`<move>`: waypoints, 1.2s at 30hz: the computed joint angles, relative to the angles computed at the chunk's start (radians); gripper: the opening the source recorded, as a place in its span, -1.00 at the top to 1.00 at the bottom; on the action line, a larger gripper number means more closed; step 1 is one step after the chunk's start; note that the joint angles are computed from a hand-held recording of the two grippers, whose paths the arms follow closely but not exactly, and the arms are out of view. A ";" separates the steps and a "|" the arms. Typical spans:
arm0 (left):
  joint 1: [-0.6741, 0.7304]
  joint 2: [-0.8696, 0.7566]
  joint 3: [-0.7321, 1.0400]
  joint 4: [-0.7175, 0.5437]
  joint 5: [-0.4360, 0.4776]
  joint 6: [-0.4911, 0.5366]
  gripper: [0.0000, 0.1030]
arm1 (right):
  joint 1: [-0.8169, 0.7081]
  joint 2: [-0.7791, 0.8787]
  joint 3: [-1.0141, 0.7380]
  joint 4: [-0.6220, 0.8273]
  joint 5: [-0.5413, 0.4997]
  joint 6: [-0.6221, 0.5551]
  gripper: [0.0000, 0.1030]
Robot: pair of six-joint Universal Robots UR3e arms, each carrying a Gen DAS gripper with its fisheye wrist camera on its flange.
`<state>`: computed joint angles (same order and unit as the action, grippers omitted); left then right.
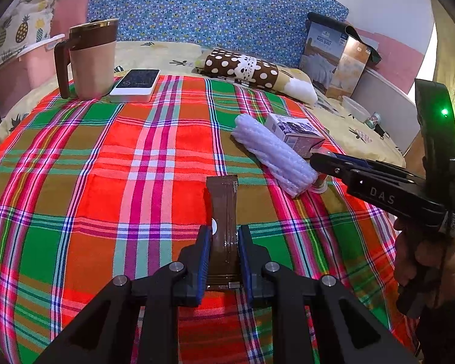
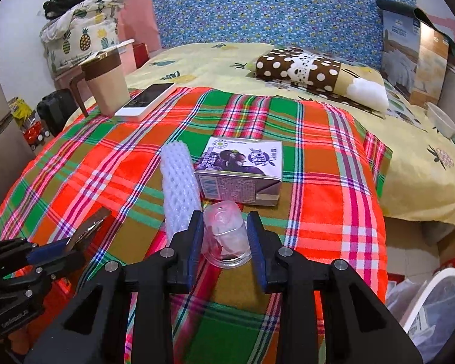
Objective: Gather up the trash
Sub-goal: 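Grasp the second brown wrapper with the left tool while the right tool grasps a clear plastic cup, then carry the brown wrapper and clear cup in both tools over the bin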
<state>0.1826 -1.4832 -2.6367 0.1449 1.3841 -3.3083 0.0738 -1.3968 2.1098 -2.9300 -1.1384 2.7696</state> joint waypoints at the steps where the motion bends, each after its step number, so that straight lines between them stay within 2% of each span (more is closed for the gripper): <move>1: -0.005 0.003 0.001 -0.001 0.005 -0.002 0.63 | -0.006 -0.003 0.004 -0.003 0.005 0.001 0.39; 12: -0.132 0.070 0.030 -0.055 0.072 -0.061 0.63 | -0.145 -0.279 0.230 0.059 0.127 -0.043 0.39; 21: -0.308 0.101 0.085 -0.113 0.165 -0.138 0.63 | -0.299 -0.542 0.377 0.209 0.214 -0.126 0.39; 36: -0.520 0.018 0.223 -0.148 0.261 -0.203 0.63 | -0.501 -0.802 0.466 0.434 0.308 -0.230 0.39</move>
